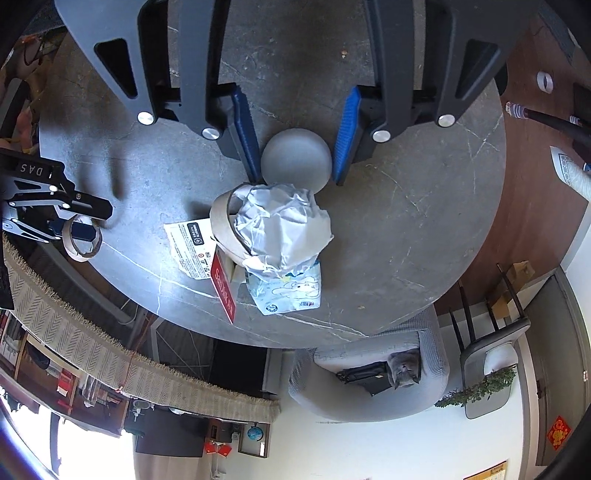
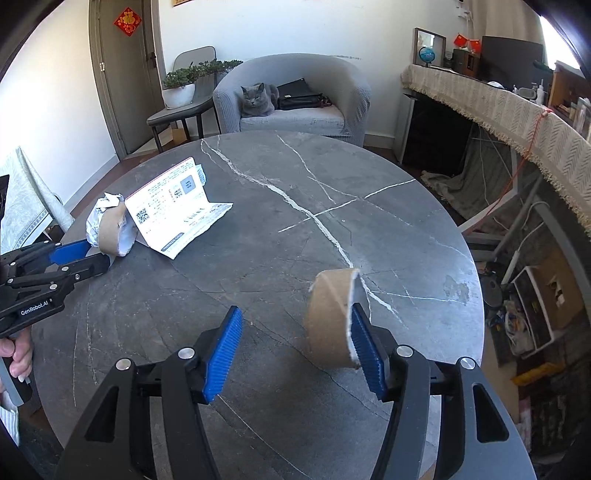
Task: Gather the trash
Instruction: 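Grasp the white round lid with the left gripper while the right gripper holds the tape roll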
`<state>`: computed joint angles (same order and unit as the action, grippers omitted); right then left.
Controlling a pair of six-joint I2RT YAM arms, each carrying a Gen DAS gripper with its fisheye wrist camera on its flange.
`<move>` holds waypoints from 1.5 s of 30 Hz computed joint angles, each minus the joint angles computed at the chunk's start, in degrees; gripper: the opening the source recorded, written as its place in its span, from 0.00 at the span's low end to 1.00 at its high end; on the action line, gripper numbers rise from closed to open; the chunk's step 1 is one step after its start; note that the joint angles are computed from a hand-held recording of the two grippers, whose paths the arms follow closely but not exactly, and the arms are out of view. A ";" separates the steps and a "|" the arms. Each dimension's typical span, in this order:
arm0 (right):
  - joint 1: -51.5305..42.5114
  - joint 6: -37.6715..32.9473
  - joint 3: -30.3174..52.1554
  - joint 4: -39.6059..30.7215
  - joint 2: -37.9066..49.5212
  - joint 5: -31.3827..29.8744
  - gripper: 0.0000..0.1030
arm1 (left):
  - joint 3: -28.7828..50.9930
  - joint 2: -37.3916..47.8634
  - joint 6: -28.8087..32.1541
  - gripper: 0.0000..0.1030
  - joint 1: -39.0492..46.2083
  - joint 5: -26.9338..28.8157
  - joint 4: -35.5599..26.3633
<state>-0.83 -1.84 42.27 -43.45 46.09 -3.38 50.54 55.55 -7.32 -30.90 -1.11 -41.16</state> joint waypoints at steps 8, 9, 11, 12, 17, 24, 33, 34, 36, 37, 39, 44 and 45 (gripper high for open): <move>-0.78 0.53 -0.62 0.58 -0.46 -0.45 0.58 | -0.66 -1.50 -0.40 0.40 1.54 2.65 -0.23; -1.09 0.57 -0.59 0.70 -0.31 -0.57 0.55 | -0.65 -1.61 -0.54 0.40 1.58 2.83 -0.33; -1.61 0.70 -0.53 0.90 -0.22 -0.87 0.48 | -0.64 -1.96 -0.61 0.40 1.66 3.06 -0.53; -2.10 0.73 -0.53 1.00 -0.21 -1.21 0.43 | -0.76 -2.35 -0.47 0.40 2.07 3.75 -0.63; -2.44 1.53 -0.20 1.09 0.05 -2.37 0.25 | -1.02 -4.17 0.22 0.40 2.90 5.48 -1.55; 6.23 5.57 0.58 1.40 0.43 1.66 0.07 | -1.06 -6.66 1.66 0.40 4.91 7.17 -4.00; 20.25 12.53 2.04 1.44 0.07 8.58 0.03 | 0.59 -12.79 6.30 0.40 16.48 15.84 -10.62; 21.92 13.40 2.16 1.55 0.21 9.36 0.03 | 0.73 -13.47 7.04 0.40 17.68 16.60 -11.51; 25.05 15.51 2.42 1.78 0.55 10.57 0.03 | 1.13 -14.74 8.60 0.40 20.23 18.03 -13.29; 26.47 16.63 2.41 1.80 0.39 10.92 0.03 | 1.42 -15.37 9.78 0.40 22.29 19.34 -14.38; 29.26 18.62 2.72 2.18 0.54 11.60 0.03 | 1.96 -16.35 11.50 0.40 25.33 21.33 -16.23; 37.64 22.83 4.28 3.24 2.57 15.12 0.03 | 3.27 -17.70 20.73 0.40 37.92 29.54 -22.60; 39.48 23.69 4.74 3.59 3.34 15.99 0.03 | 3.56 -17.67 23.18 0.40 40.95 31.21 -23.98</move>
<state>38.64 21.84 47.01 -39.86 49.43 12.61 54.10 37.88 15.86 10.05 30.10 -65.13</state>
